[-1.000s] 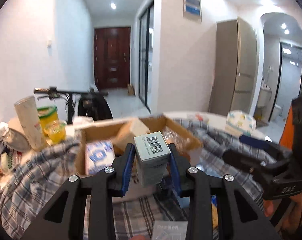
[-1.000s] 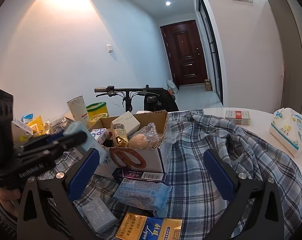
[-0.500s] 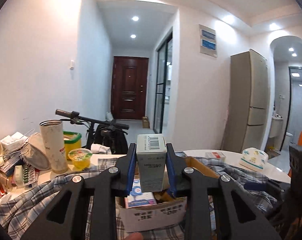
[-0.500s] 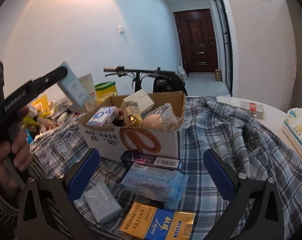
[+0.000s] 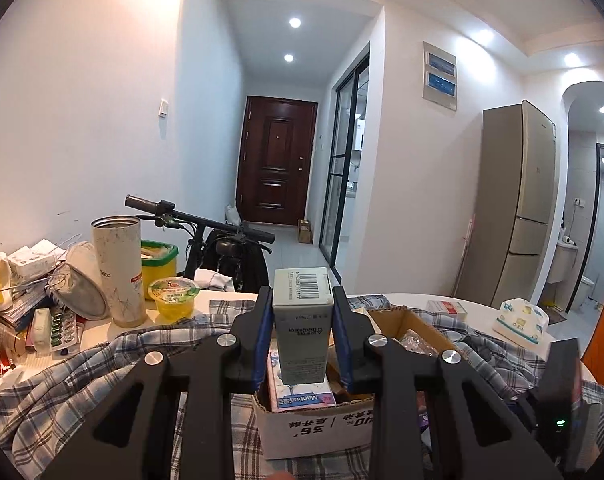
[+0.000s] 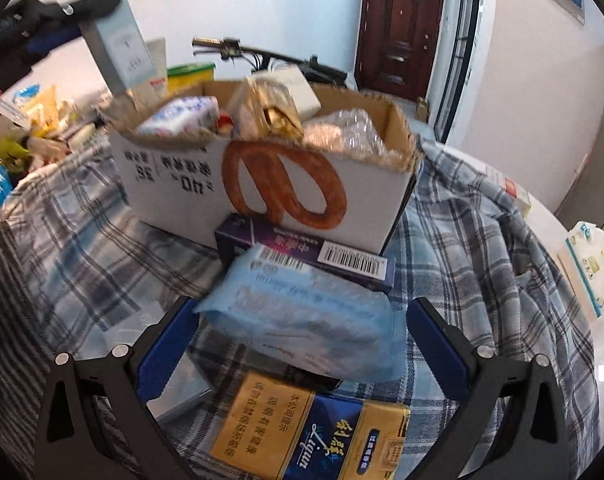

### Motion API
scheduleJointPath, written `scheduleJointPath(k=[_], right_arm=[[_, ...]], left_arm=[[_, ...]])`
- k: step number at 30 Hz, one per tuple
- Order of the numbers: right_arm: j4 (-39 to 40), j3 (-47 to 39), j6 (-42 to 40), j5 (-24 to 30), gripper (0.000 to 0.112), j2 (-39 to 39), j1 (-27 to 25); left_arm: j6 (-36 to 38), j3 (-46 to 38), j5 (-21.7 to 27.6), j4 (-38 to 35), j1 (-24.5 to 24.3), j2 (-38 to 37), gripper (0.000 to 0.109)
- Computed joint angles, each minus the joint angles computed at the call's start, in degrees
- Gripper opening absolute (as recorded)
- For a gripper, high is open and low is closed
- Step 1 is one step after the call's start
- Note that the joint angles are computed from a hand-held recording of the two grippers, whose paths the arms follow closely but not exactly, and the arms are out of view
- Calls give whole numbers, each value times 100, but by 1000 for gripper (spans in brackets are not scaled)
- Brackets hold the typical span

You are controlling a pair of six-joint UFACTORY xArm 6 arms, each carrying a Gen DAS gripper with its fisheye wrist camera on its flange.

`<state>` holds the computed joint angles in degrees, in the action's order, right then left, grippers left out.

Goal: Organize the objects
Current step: 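Grasp the light-blue plastic packet with the right tool while the left holds the white box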

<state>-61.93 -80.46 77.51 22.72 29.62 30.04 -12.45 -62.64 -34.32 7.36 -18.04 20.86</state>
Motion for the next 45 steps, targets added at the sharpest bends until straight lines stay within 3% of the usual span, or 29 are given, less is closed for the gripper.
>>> scheduleJointPath(k=[9,12,24,26,32,38,40,41,42,43,45], right_arm=[[36,240,376,-500,103,-116,-236],[-324,341,818,-645,103,-213,-289],[216,52,-40,-100,103,-15,-48],[47,124,145,-153,103,-79,-63],[-1513,810,1646,-784,103,-838,-219],[114,890,-133,-988,103,-602,-177],[336,809,-379,-864,96,-517,-130],[426,808,-457,-884,81,-493,-132],[567,823,-576,-924,81,-475,-147],[469,855,-466,-977,81,-496,-163],[71,899,-111,-1086,64,-560,-178]], left_arm=[[124,52,-30,6,-61,-19,30],[131,65,-59,22,-67,-23,30],[33,41,70,83,-52,-42,30],[19,35,73,116,-47,-40,30],[-33,49,27,222,-44,-42,30],[7,68,38,275,-72,-50,30],[169,86,4,142,-121,-52,30],[195,85,4,127,-128,-52,30],[174,87,10,145,-126,-58,30],[177,89,14,126,-134,-60,30],[141,78,32,134,-129,-56,30]])
